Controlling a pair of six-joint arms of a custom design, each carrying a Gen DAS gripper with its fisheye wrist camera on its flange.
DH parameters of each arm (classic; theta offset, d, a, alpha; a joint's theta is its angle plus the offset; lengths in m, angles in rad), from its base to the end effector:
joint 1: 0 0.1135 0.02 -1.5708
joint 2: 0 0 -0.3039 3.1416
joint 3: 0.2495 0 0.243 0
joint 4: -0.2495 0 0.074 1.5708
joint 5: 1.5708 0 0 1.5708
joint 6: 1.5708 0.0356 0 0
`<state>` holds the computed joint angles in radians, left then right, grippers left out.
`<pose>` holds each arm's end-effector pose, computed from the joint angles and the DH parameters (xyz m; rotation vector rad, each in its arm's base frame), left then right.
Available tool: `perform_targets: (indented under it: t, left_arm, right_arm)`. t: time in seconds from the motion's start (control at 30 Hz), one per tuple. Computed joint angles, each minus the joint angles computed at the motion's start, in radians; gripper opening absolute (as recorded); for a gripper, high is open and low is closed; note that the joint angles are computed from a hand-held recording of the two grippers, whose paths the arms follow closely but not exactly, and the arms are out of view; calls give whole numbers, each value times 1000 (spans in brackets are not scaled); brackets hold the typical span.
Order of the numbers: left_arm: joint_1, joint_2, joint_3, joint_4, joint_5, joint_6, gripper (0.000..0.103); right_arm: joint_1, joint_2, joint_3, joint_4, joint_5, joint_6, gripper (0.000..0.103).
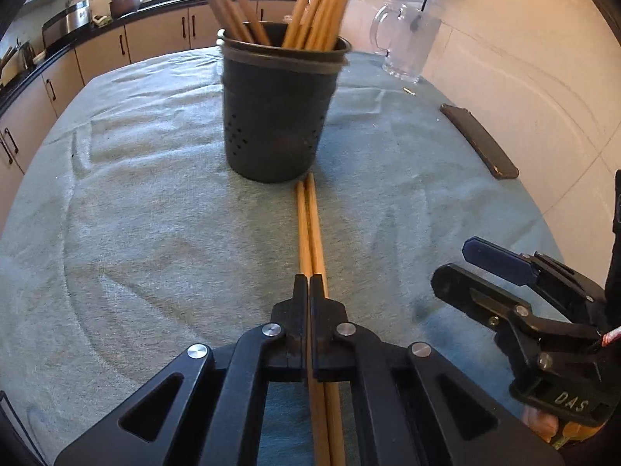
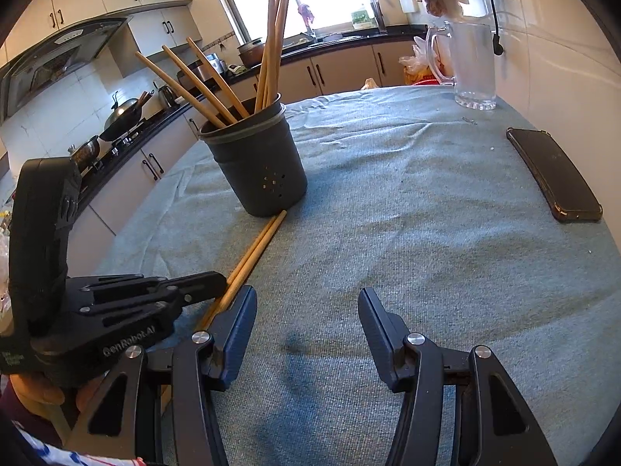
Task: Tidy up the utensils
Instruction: 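Move both open tools down to the last loose chopsticks on the cloth, then close the left tool on one chopstick while the right tool grasps another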
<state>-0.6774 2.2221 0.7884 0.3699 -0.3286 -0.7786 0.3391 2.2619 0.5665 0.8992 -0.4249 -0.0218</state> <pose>0.2785 -0.2093 0.0360 -0.2381 2.5389 -0.1239 0.2954 0.1198 0.0305 -0.6286 2.2874 0.6556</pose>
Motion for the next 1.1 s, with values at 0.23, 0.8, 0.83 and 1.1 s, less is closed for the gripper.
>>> perform_targets:
  t: [0.23,0.8,0.83,1.1]
  left_arm:
    - [-64,42,90,-80,-40,-74,0]
    - [38,-211,-288,99,87,-255,0]
    - [39,-215,-307,126,99,-272,0]
    - [-37,-287,-440,269,165,-485,0]
  right_arm:
    - [-52,-4,-15,22,-14,16,59]
    - [168,5,128,-247,119,-21,58]
    - [190,4,136,-252,159,-17,55]
    - [185,-34,166,-394,238,-142,12]
